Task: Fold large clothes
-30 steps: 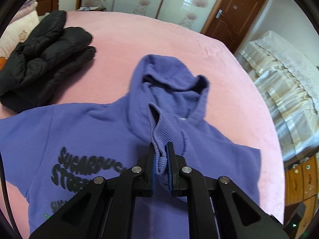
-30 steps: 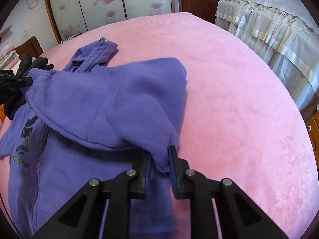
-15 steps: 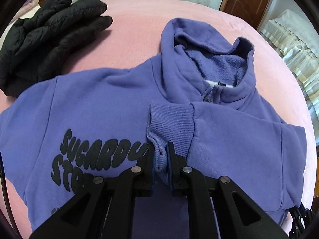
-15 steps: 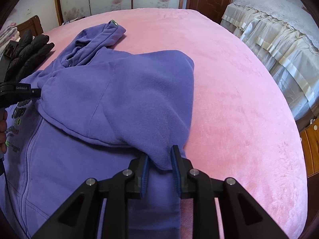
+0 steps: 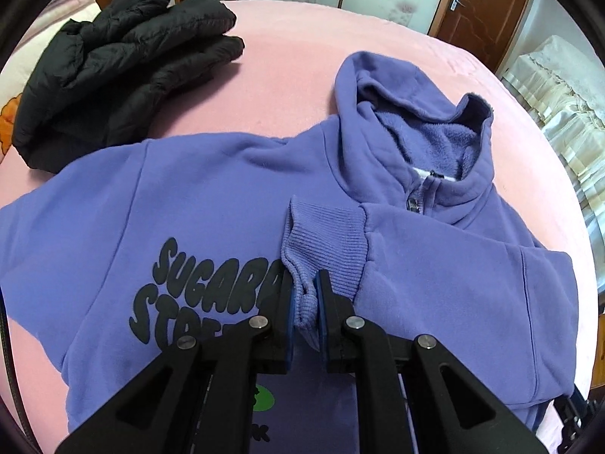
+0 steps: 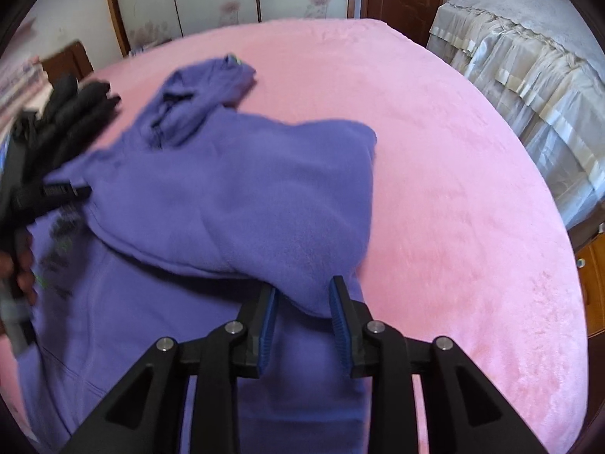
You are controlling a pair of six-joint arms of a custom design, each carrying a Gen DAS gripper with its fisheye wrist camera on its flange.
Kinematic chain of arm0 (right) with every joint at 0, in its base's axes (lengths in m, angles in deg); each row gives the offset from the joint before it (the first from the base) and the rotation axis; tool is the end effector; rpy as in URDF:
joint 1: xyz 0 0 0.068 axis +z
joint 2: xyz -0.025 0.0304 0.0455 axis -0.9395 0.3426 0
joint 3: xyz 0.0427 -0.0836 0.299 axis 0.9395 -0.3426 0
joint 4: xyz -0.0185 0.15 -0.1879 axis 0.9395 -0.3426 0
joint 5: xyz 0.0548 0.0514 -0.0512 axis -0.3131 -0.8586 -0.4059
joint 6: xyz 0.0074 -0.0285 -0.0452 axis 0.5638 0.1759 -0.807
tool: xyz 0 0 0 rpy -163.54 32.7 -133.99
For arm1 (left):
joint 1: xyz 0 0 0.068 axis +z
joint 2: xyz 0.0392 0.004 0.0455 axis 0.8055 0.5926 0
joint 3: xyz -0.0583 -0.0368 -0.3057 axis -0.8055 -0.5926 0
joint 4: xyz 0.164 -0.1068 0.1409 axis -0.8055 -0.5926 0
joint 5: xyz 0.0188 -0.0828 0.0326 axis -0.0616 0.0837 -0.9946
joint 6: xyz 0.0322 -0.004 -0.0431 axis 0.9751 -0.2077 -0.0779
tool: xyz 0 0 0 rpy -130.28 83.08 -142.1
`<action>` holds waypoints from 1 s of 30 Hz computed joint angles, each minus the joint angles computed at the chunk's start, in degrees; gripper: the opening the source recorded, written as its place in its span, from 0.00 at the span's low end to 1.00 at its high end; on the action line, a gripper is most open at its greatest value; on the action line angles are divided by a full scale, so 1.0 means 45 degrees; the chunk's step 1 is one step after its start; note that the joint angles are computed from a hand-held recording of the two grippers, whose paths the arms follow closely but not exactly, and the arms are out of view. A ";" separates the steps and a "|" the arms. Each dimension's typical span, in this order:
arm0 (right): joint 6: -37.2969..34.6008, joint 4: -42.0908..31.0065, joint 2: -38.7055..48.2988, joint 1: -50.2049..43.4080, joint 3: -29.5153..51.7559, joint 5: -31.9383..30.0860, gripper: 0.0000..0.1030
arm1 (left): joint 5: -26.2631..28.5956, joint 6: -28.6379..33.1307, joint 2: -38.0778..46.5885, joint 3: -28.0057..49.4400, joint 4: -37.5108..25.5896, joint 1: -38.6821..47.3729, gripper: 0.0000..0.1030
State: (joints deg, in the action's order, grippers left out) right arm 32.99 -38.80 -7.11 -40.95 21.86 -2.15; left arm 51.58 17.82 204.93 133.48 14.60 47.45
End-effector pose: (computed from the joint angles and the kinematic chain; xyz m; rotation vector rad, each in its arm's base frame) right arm 0.1424 0.0613 0.2002 0.6860 2.5608 -0.2278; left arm 0.3920 -0.0489 0.1627 0.3979 2.6263 -0.2215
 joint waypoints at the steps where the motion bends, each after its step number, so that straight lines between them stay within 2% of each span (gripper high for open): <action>1: 0.0155 -0.0228 0.0240 0.0162 0.0005 0.0128 0.30 | -0.0016 0.0068 0.0002 -0.0030 0.0014 -0.0011 0.08; 5: 0.0605 -0.0846 0.0961 0.0610 -0.0113 0.0364 0.34 | -0.0109 0.0148 0.0109 -0.0024 0.0105 -0.0052 0.08; 9: 0.1475 -0.1211 -0.0746 0.0866 -0.0575 -0.0062 0.34 | 0.0078 0.0213 -0.0040 0.0202 -0.0351 0.0069 0.10; 12: 0.2175 -0.2269 -0.1350 0.1275 -0.0093 0.0581 0.34 | 0.0389 0.0204 -0.0826 -0.0063 -0.0438 0.0268 0.13; 14: 0.1741 -0.2301 -0.1515 0.1011 0.0327 0.0874 0.34 | 0.0699 0.0013 -0.1530 -0.0242 -0.0419 0.0406 0.13; 16: 0.1203 -0.2060 -0.1526 0.0618 0.0505 0.0828 0.34 | 0.0929 -0.0157 -0.1847 -0.0050 -0.0768 0.0414 0.24; 17: 0.0089 -0.1241 -0.1220 -0.0097 0.0914 0.0709 0.34 | 0.0983 -0.0333 -0.1954 0.0034 -0.0877 0.0365 0.28; 19: -0.0896 -0.0215 -0.0633 -0.0647 0.1231 0.0377 0.33 | 0.1264 -0.0628 -0.1979 0.0252 -0.1020 0.0207 0.33; 22: -0.1936 0.1371 0.0583 -0.1163 0.1358 -0.0601 0.20 | 0.1479 -0.0677 -0.1392 0.0780 -0.1475 -0.0276 0.33; 24: -0.2420 0.2455 0.1489 -0.1451 0.1191 -0.1405 0.11 | 0.1110 -0.0596 -0.0661 0.1069 -0.1631 -0.0764 0.33; 26: -0.2571 0.3012 0.2294 -0.1661 0.0998 -0.1865 0.07 | 0.0673 -0.0518 0.0169 0.1496 -0.1967 -0.1092 0.33; 29: -0.2438 0.3198 0.2726 -0.2037 0.0382 -0.1931 0.05 | -0.0547 -0.0491 0.1104 0.1923 -0.2111 -0.1386 0.31; 30: -0.2486 0.3365 0.2603 -0.2317 -0.0001 -0.2048 0.00 | -0.0755 -0.0479 0.1243 0.1921 -0.1923 -0.1373 0.31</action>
